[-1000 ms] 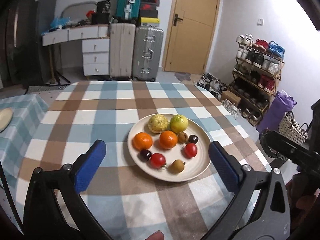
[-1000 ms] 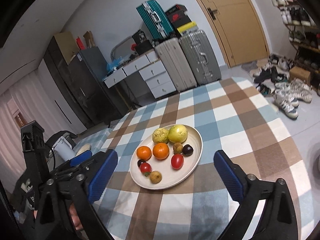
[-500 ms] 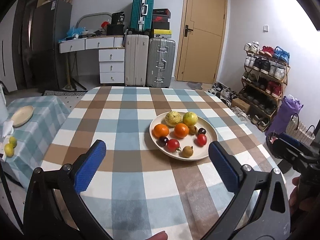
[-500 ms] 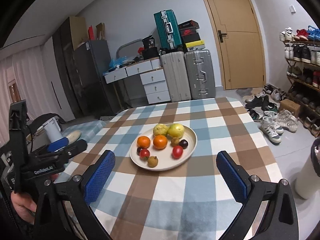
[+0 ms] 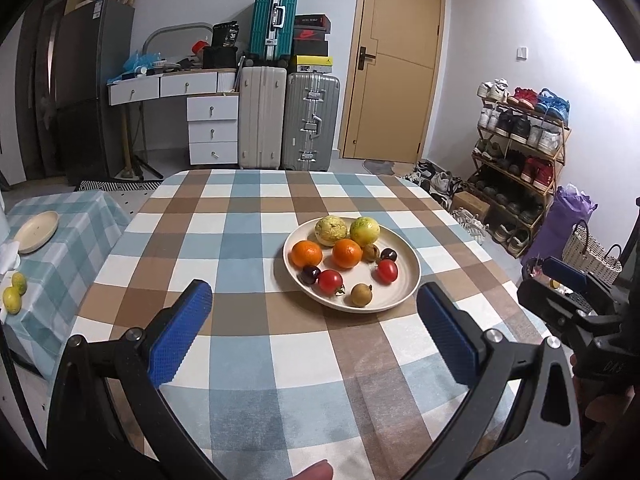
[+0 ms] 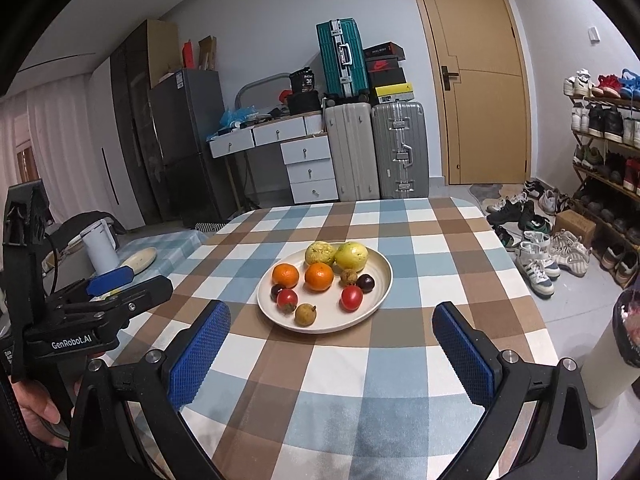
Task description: Organize fruits
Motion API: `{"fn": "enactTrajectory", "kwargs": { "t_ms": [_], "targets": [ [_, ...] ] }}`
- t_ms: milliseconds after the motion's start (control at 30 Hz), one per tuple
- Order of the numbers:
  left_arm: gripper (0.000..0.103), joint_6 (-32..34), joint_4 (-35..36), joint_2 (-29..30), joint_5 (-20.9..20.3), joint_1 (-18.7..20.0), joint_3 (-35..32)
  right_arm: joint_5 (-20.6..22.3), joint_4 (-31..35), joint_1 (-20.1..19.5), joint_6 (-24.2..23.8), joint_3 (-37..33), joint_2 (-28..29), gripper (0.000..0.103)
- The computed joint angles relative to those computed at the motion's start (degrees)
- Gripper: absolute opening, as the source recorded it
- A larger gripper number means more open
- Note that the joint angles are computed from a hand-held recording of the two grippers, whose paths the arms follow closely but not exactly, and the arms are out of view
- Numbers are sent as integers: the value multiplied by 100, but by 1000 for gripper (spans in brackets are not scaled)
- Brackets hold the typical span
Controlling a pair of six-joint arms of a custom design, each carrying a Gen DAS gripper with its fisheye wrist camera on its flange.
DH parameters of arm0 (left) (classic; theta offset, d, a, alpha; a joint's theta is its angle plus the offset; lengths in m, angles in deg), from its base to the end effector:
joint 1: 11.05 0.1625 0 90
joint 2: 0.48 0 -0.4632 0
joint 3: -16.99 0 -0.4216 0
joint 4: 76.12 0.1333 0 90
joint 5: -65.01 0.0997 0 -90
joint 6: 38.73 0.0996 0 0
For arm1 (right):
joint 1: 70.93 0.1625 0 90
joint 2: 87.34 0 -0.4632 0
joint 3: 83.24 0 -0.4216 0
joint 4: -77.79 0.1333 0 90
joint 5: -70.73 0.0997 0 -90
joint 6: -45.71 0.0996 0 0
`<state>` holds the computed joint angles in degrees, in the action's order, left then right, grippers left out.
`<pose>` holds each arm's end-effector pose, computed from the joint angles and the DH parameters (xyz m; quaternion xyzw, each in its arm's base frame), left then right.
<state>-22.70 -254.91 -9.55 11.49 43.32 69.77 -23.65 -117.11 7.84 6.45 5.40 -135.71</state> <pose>-0.3616 -0.8349 -0.0418 0.2742 0.8418 -0.4080 0.2229 -0.0251 -0.7717 0.2837 0.1847 -0.8243 0.4694 0.2570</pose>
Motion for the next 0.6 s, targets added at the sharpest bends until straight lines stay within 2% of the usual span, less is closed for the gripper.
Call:
{"fn": "enactTrajectory", "kwargs": {
  "t_ms": [600],
  "targets": [
    [102, 131, -34, 62, -9, -3, -149, -95, 100, -8, 111, -21, -30, 103]
  ]
}}
